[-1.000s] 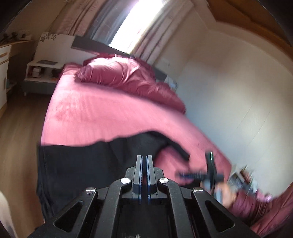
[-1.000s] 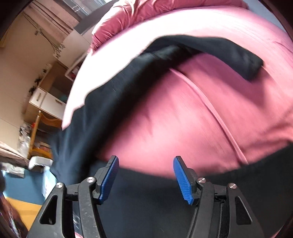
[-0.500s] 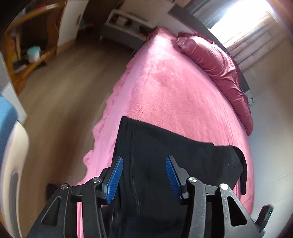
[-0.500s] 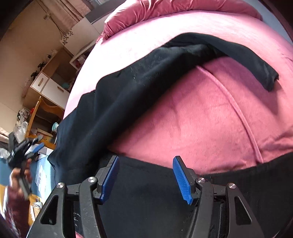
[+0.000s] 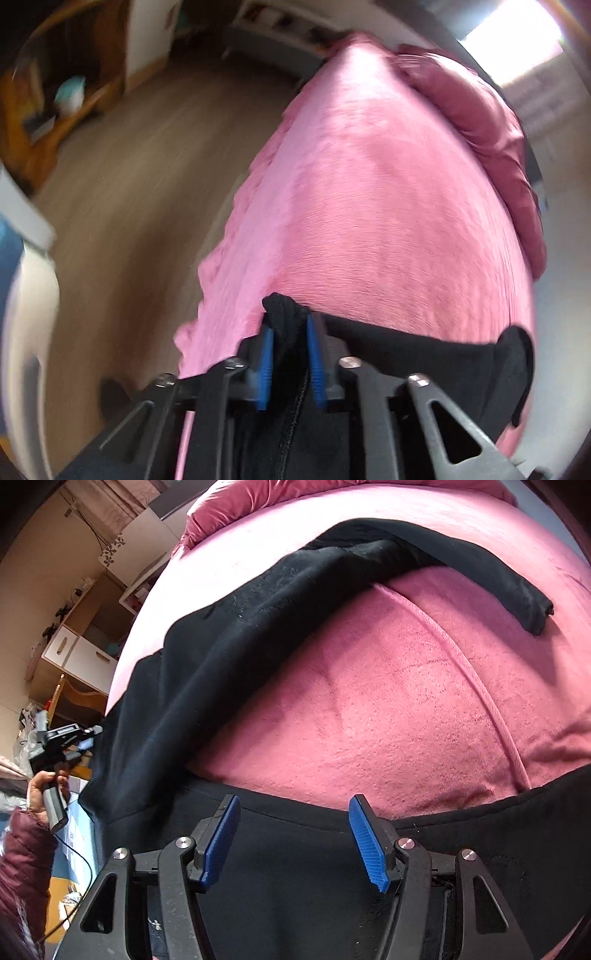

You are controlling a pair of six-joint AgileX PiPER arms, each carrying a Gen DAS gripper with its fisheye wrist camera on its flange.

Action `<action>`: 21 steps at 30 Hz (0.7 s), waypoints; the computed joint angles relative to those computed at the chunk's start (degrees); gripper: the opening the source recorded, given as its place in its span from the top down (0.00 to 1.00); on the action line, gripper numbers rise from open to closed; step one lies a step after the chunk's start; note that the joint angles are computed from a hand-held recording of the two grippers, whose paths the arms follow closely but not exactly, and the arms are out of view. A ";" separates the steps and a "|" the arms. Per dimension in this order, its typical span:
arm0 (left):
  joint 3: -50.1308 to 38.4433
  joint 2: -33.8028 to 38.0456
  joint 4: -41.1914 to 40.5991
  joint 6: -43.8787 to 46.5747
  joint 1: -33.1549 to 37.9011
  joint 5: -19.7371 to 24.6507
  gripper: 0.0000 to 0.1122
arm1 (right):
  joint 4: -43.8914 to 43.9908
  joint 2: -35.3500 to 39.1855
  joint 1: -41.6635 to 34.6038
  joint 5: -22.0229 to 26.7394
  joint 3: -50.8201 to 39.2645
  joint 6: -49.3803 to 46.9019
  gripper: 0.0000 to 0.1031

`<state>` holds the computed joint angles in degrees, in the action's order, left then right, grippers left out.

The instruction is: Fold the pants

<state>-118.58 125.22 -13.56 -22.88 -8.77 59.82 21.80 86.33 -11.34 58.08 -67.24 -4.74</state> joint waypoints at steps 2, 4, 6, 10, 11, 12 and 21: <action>6.76 -5.81 1.02 1.98 -1.35 -5.47 0.89 | -0.18 0.79 -0.11 0.07 -0.64 -0.11 0.40; 15.15 -12.97 -2.21 7.73 -2.36 -12.06 0.89 | 1.05 1.93 -0.60 -0.13 -2.07 -1.24 0.40; 23.16 -21.21 -8.03 16.53 -4.07 -16.03 0.90 | 2.91 3.41 -1.18 0.38 -4.38 -2.34 0.40; 35.63 -35.07 -19.32 30.14 -8.15 -18.34 0.91 | 9.16 7.80 -2.37 2.55 -11.38 -5.03 0.40; 38.20 -38.08 -20.94 31.46 -9.46 -18.41 0.91 | 10.65 9.02 -2.61 3.14 -13.24 -5.33 0.40; 41.29 -41.42 -23.62 33.21 -10.67 -18.67 0.91 | 12.72 10.73 -2.96 4.05 -15.56 -5.80 0.41; 51.01 -57.29 -24.46 30.23 -20.32 -18.76 0.91 | 16.22 30.19 -0.81 9.56 -45.02 5.57 0.43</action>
<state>-67.56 67.93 -38.02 7.34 -29.10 41.06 38.02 116.51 -12.15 67.64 -112.26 0.84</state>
